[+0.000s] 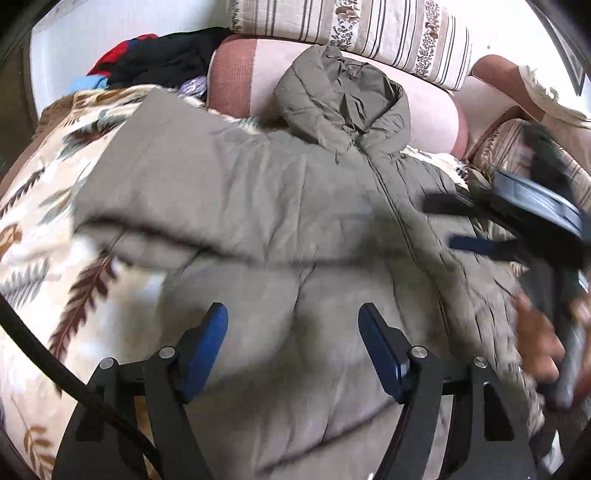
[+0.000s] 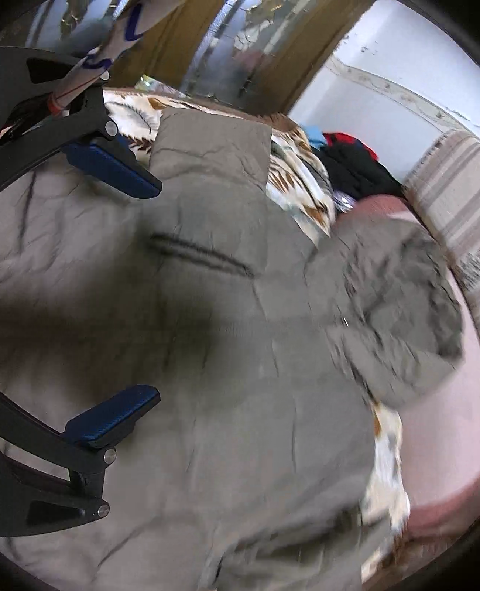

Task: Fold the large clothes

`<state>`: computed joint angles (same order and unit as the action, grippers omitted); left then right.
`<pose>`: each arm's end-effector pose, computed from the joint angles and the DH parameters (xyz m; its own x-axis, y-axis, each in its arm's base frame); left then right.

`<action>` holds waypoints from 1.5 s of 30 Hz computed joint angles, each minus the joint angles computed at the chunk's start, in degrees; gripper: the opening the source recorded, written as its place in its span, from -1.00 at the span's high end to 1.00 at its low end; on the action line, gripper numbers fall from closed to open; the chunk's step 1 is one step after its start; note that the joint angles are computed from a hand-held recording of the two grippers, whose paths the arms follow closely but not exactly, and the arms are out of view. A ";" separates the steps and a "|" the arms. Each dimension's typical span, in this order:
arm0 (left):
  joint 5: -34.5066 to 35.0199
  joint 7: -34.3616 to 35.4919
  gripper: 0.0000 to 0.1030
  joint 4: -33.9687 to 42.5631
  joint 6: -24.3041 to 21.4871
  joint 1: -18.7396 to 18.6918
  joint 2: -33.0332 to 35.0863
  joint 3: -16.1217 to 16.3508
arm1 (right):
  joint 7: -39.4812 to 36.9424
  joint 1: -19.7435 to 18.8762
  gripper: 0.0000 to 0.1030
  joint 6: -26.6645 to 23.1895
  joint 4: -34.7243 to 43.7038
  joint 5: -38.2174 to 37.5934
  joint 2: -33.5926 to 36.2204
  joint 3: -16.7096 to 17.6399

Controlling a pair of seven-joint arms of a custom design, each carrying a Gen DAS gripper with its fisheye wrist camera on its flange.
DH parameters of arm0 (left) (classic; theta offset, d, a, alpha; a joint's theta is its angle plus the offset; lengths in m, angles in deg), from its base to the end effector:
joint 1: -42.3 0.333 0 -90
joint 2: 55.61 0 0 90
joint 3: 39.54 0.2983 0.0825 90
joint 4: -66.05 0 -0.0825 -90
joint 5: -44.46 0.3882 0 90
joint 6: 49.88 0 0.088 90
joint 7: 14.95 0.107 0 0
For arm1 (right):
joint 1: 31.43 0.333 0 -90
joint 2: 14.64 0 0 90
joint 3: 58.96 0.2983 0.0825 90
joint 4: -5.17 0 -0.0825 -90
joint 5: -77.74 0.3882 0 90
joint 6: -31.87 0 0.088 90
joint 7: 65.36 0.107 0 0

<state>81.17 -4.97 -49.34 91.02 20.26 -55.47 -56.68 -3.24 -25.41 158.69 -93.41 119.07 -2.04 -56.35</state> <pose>0.4605 -0.3758 0.4792 0.2282 -0.9544 0.1922 -0.7574 -0.2981 -0.5810 0.6436 0.1175 0.4715 0.3376 -0.8026 -0.4917 -0.9052 -0.1336 -0.4034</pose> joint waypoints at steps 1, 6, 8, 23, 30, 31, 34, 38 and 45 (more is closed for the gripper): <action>-0.24 -1.65 -0.40 -3.13 0.60 -0.02 -2.69 0.00 | 0.91 0.47 -0.99 -0.32 1.30 -0.49 1.36 0.26; -2.72 -9.92 -0.40 -15.82 -1.67 1.71 -15.39 -1.15 | 2.58 2.26 -0.99 -3.17 8.18 -1.46 7.96 2.37; -4.29 -12.01 -0.40 -19.88 -3.75 2.55 -20.15 -1.62 | 4.92 4.05 -0.98 -2.76 11.10 -4.62 10.69 2.53; -9.48 -12.36 -0.40 -33.70 -10.69 12.86 -36.41 1.28 | 8.45 1.63 0.69 4.91 10.90 -13.06 5.69 -2.08; -9.77 -8.84 -0.40 -30.51 -12.43 16.07 -28.66 3.50 | 19.03 -0.81 0.71 4.32 15.69 -23.80 11.38 -4.84; -10.30 -8.71 -0.40 -29.69 -13.43 16.78 -26.98 4.08 | 19.35 -1.23 0.71 3.78 16.33 -24.03 12.02 -4.64; -7.87 -8.82 -0.42 -26.42 -17.47 18.56 -23.36 3.60 | 20.11 -1.25 0.70 3.94 16.37 -25.52 12.91 -4.29; -7.46 -8.82 -0.47 -23.37 -24.08 18.76 -21.24 4.17 | 22.39 -0.29 0.58 4.18 17.50 -28.15 13.94 -4.43; -6.38 -10.61 -0.45 -28.84 -22.75 18.79 -30.12 5.31 | 20.17 -2.06 0.01 8.45 10.17 -27.02 8.68 -4.09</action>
